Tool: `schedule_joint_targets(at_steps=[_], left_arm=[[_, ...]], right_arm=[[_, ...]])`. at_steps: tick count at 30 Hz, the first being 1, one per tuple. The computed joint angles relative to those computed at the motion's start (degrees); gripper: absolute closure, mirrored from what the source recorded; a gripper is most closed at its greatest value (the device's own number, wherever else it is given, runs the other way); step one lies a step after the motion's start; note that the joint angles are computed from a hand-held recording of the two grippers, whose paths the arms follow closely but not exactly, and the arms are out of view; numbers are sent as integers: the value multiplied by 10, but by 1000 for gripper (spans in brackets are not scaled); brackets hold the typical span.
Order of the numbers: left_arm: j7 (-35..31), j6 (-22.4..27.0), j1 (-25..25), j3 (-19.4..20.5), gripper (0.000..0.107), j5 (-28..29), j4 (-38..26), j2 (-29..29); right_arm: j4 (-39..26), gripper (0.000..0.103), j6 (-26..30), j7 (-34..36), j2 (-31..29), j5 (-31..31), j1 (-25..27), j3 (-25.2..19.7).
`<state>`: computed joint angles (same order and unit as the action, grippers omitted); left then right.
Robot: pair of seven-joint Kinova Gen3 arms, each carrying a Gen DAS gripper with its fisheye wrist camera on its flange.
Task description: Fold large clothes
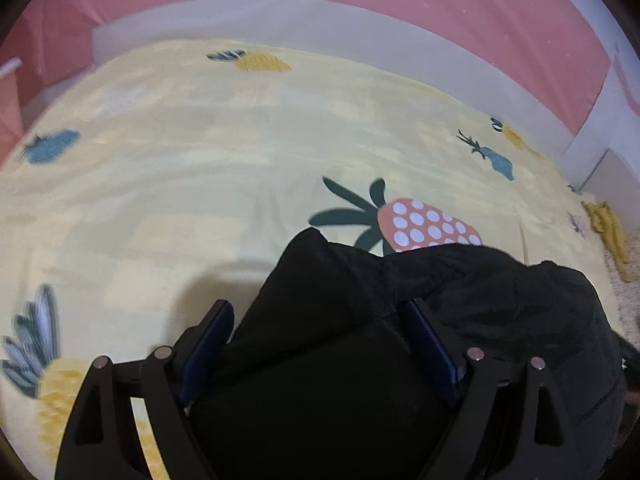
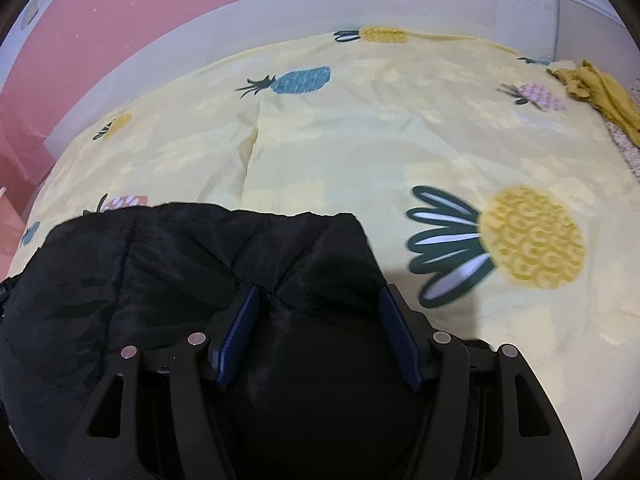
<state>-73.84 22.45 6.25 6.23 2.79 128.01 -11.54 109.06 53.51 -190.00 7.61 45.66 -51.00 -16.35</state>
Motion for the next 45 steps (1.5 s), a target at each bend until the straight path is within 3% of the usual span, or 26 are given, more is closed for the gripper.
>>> schedule_joint_targets(at_steps=[3, 5, 9, 13, 16, 18, 22, 25, 32, 37, 40, 45], left_arm=[[24, 22, -14, 21, 21, -24, -3, -53], [8, 23, 7, 3, 21, -10, 2, -96], [-23, 30, 44, 5, 21, 21, 24, -180], [7, 24, 52, 76, 21, 17, 49, -174], [69, 1, 8, 156, 20, -28, 63, -138], [74, -6, -16, 177, 20, -20, 65, -138], [85, 22, -9, 169, 20, -28, 49, -138], [94, 48, -3, 162, 20, -40, 43, -160], [116, 96, -19, 187, 20, -58, 46, -230], [118, 87, -34, 208, 20, -58, 64, -233], [112, 76, -21, 181, 20, -49, 76, -224], [93, 89, -10, 133, 20, -48, 86, -261]], right_arm=[[-19, 41, 70, -7, -22, 21, -52, 3], [-22, 41, 109, -28, -39, 53, -59, -40], [-15, 41, 125, -58, -49, 73, -85, -87], [1, 41, 99, -83, -22, 53, -91, -89], [14, 41, 90, -88, -1, 64, -104, -71], [14, 41, 81, -79, -5, 54, -104, -63], [8, 41, 87, -65, -20, 35, -105, -62], [12, 41, 131, -109, -38, 52, -126, -82], [16, 41, 189, -144, -38, 72, -150, -113], [45, 41, 159, -167, -31, 66, -145, -104], [55, 41, 155, -184, -34, 63, -147, -103], [45, 41, 209, -195, -39, 63, -167, -117]])
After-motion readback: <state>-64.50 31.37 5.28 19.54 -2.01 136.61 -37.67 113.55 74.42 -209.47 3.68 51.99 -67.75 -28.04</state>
